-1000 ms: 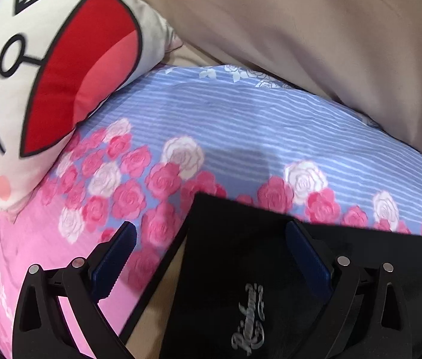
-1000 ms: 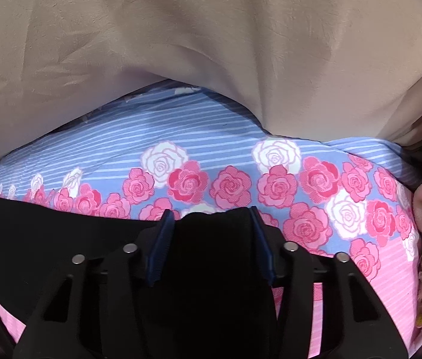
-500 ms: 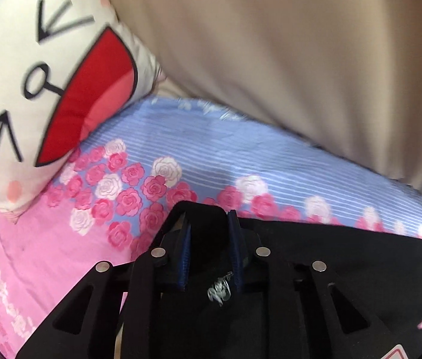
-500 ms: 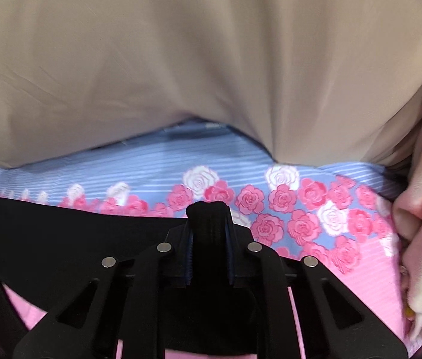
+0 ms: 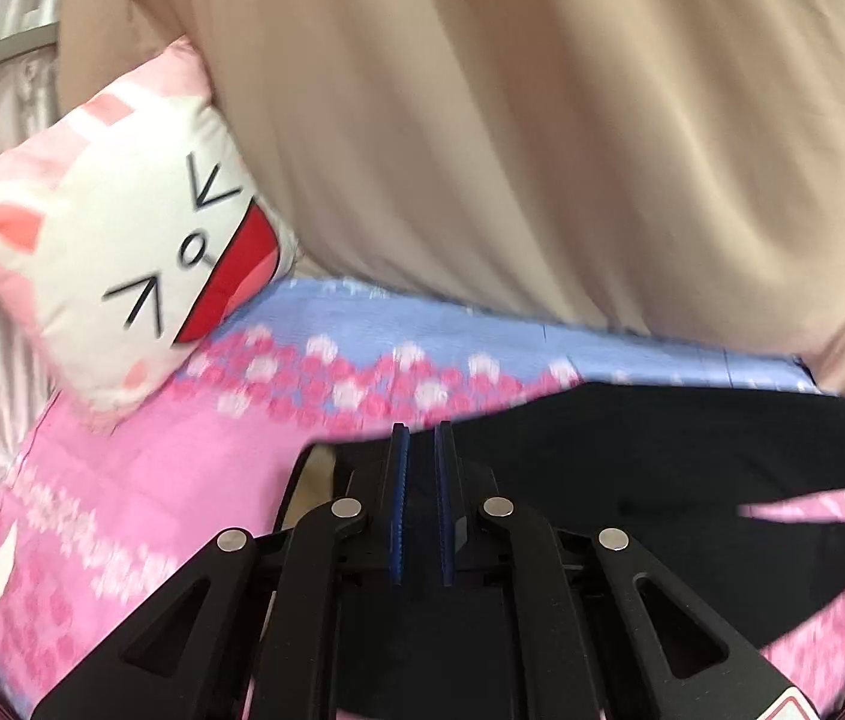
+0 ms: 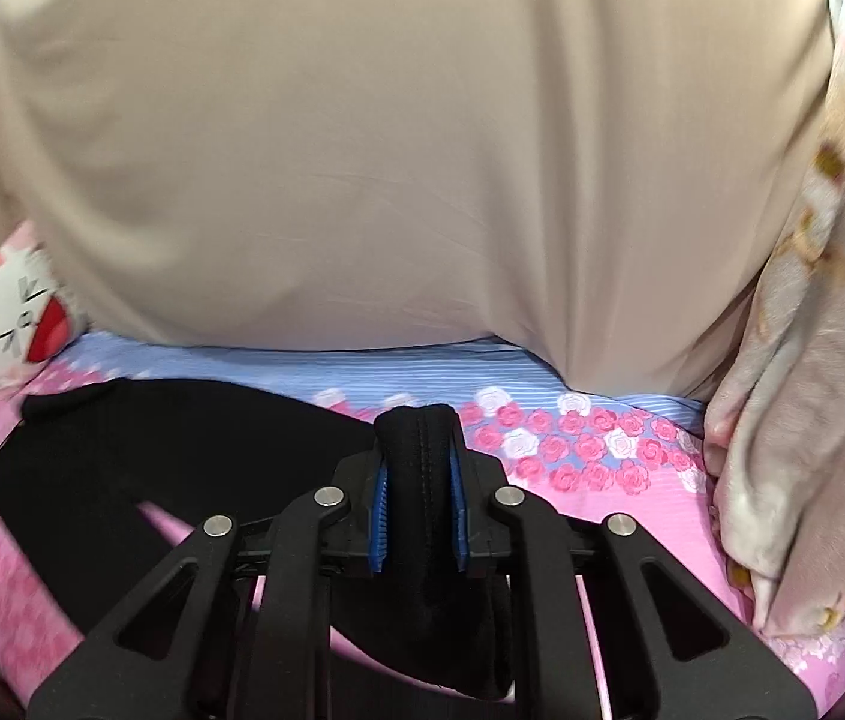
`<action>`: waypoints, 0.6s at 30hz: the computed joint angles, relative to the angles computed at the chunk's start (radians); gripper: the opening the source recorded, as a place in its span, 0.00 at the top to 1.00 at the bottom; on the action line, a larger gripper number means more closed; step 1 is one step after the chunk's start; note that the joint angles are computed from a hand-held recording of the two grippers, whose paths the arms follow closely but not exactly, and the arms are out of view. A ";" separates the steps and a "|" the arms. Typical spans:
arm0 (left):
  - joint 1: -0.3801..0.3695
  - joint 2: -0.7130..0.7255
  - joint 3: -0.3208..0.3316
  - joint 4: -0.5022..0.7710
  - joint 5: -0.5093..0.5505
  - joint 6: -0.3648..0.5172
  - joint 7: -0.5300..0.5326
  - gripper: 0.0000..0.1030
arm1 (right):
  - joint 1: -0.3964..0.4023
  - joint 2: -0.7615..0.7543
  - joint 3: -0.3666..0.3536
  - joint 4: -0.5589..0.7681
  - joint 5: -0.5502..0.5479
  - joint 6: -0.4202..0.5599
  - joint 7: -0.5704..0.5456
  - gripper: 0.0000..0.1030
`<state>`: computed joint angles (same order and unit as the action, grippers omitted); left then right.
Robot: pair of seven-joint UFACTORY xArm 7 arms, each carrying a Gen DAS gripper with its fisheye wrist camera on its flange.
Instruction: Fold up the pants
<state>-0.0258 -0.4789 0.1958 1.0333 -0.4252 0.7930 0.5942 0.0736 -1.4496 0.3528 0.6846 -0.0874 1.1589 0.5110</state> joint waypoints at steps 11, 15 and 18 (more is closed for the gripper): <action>0.095 0.293 -0.142 0.006 0.257 -0.059 -0.298 0.41 | 0.021 -0.093 0.046 -0.043 0.056 0.075 0.090 0.86; 0.086 0.427 -0.146 0.095 0.222 -0.059 -0.354 0.41 | 0.022 -0.076 0.047 -0.032 0.047 0.083 0.092 0.86; 0.081 0.471 -0.159 0.137 0.224 -0.041 -0.352 0.57 | 0.021 -0.077 0.041 -0.040 0.037 0.083 0.093 0.86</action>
